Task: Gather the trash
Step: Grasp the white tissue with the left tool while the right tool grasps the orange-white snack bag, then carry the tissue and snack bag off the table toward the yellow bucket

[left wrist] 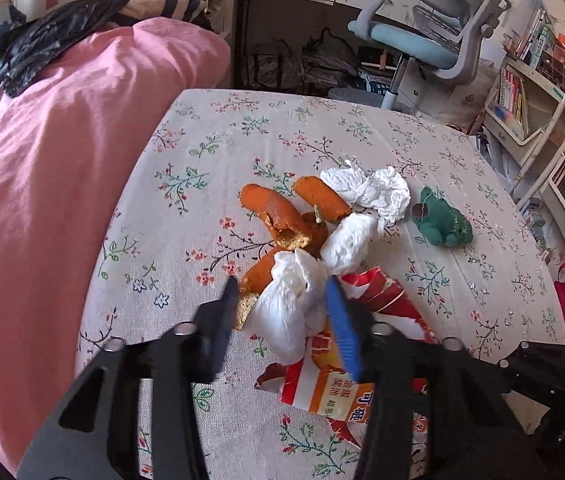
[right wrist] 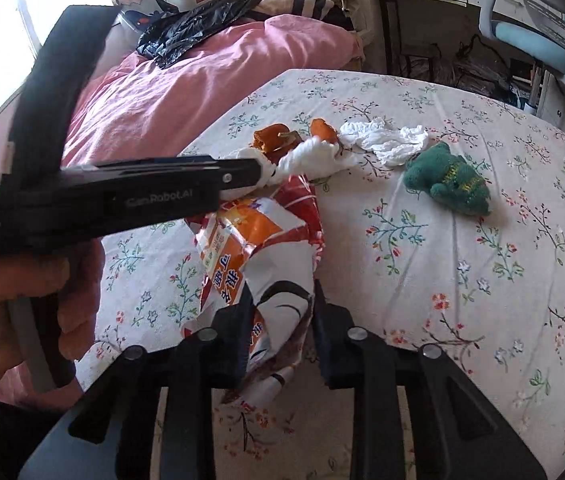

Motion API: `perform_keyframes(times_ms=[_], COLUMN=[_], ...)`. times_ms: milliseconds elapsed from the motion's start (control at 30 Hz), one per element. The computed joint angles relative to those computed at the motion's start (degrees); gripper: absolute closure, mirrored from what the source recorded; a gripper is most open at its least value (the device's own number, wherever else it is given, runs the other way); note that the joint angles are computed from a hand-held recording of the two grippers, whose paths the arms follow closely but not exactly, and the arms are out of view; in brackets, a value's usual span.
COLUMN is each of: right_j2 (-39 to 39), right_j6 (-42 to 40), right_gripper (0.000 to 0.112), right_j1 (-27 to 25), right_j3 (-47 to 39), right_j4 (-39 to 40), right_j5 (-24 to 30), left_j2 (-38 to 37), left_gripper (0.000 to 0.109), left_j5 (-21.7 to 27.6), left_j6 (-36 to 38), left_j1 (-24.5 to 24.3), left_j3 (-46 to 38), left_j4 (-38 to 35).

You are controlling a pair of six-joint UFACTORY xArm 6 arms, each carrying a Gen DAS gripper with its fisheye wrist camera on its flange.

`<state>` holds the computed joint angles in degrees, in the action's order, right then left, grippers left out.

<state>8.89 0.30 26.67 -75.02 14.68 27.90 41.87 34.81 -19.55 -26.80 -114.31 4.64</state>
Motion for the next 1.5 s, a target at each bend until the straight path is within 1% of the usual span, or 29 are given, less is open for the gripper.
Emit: perform_keyframes(times_ms=[33,67,100,267,333,367,433,467,500,533,567,600,633,667,700,767,867,933,967,1000,1067,1133,1200,1233,1267,1300,1333,1367,1500], right_j2=[-0.9,-1.3,-2.0,-7.2,-9.5,-10.6,-11.7,-12.1,-12.5,-13.1,-13.6,-14.1,-14.6,-14.9,-14.7,-14.1,-13.1,-12.5,-12.0,-11.5,-10.8,-10.6,-10.4,-10.3,-10.3,-10.3,-10.3,-10.2,-10.4], right_j6=[-0.5,-1.0,-1.8,-4.7,-5.9,-5.6,-4.9,-4.9,-3.8,-3.3,-3.7,-4.3,-4.6,-4.5,-5.2,-4.7,-4.6,-1.7,-0.8,-0.6,-1.8,-2.6,-1.5,-1.3,-1.1,-1.7,-2.0,-2.4,-2.7], right_gripper=[0.088,0.089,0.089,0.089,0.089,0.089,0.087,0.082,0.072,0.065,0.053,0.044,0.040,0.035,0.034,0.030,0.029,0.029,0.029,0.029,0.030,0.034,0.042,0.044,0.049,0.052,0.052,0.053,0.059], right_j1=[-0.2,-0.5,-0.7,-2.6,-4.1,-4.8,-6.1,-6.7,-7.0,-7.2,-7.1,-6.8,-6.3,-5.6,-5.0,-3.5,-2.0,-1.5,-1.5,-1.7,-2.8,-3.9,-4.2,-4.4,-4.7,-5.1,-5.2,-5.2,-5.0], right_j3=[0.5,0.4,0.6,3.9,5.7,6.9,7.8,8.3,9.0,9.9,10.7,11.4,12.3,12.9,12.9,12.6,12.4,12.5,12.2,11.9,11.4,11.4,11.6,11.7,11.6,11.6,11.4,11.2,11.4], right_j4=[0.5,0.7,1.1,1.9,3.0,2.6,2.0,2.1,1.2,0.4,0.3,0.0,-1.1,-2.3,-3.0,-6.8,-12.0,-17.4,-18.7,-18.6,-14.5,-10.5,-11.5,-11.4,-10.7,-8.8,-7.4,-6.5,-5.3], right_j5=[0.5,1.4,2.5,8.0,10.1,10.4,11.7,12.1,11.9,11.0,10.0,8.6,6.8,5.6,5.0,3.9,4.1,4.9,5.2,5.3,5.5,6.4,5.2,4.7,4.4,4.1,4.0,3.8,2.8], left_j2=[-0.6,-1.7,-2.8,-10.7,-13.4,-15.1,-17.7,-18.8,-19.8,-20.7,-21.4,-21.8,-22.1,-22.2,-22.2,-21.9,-20.8,-20.2,-19.9,-19.7,-19.1,-18.8,-18.2,-18.0,-18.1,-17.9,-17.9,-18.1,-20.7], left_gripper=[0.086,0.092,0.094,0.096,0.096,0.096,0.096,0.096,0.095,0.095,0.089,0.079,0.074,0.062,0.055,0.052,0.051,0.050,0.049,0.049,0.049,0.049,0.049,0.050,0.063,0.071,0.088,0.095,0.098], left_j5=[-0.5,-1.6,-2.6,-6.7,-7.1,-7.4,-7.0,-6.5,-6.1,-5.9,-5.7,-5.3,-5.1,-4.8,-4.8,-4.6,-3.1,-2.3,-2.0,-1.6,-0.8,-0.3,0.5,0.8,0.5,0.6,0.8,0.8,-2.4], left_j6=[0.4,1.4,2.2,3.1,5.0,5.8,5.7,5.3,4.5,3.0,1.6,0.4,-0.8,-2.3,-3.8,-5.8,-6.9,-7.2,-7.2,-7.3,-7.4,-7.5,-7.7,-7.5,-7.0,-6.0,-5.3,-4.6,-6.3], left_j1=[0.2,0.4,0.5,0.3,-0.3,-0.7,-1.6,-2.0,-2.5,-3.0,-3.4,-3.7,-4.0,-4.1,-4.3,-4.3,-4.4,-4.6,-4.7,-4.7,-4.9,-4.9,-4.9,-4.9,-4.9,-4.9,-4.9,-5.0,-5.6], left_j3=[1.0,2.7,4.5,15.7,19.1,21.3,24.5,25.8,26.9,28.0,28.8,29.3,29.7,29.8,29.9,29.6,28.3,27.5,27.1,26.8,26.0,25.7,25.0,24.7,25.0,24.8,25.0,25.3,28.7], left_j4=[-0.7,-2.4,-3.8,-5.7,-7.1,-7.3,-5.9,-5.0,-3.7,-1.4,0.4,1.7,2.9,4.3,5.5,6.6,6.9,7.6,7.9,8.2,8.7,8.9,9.1,8.7,7.7,6.3,5.4,4.8,6.5])
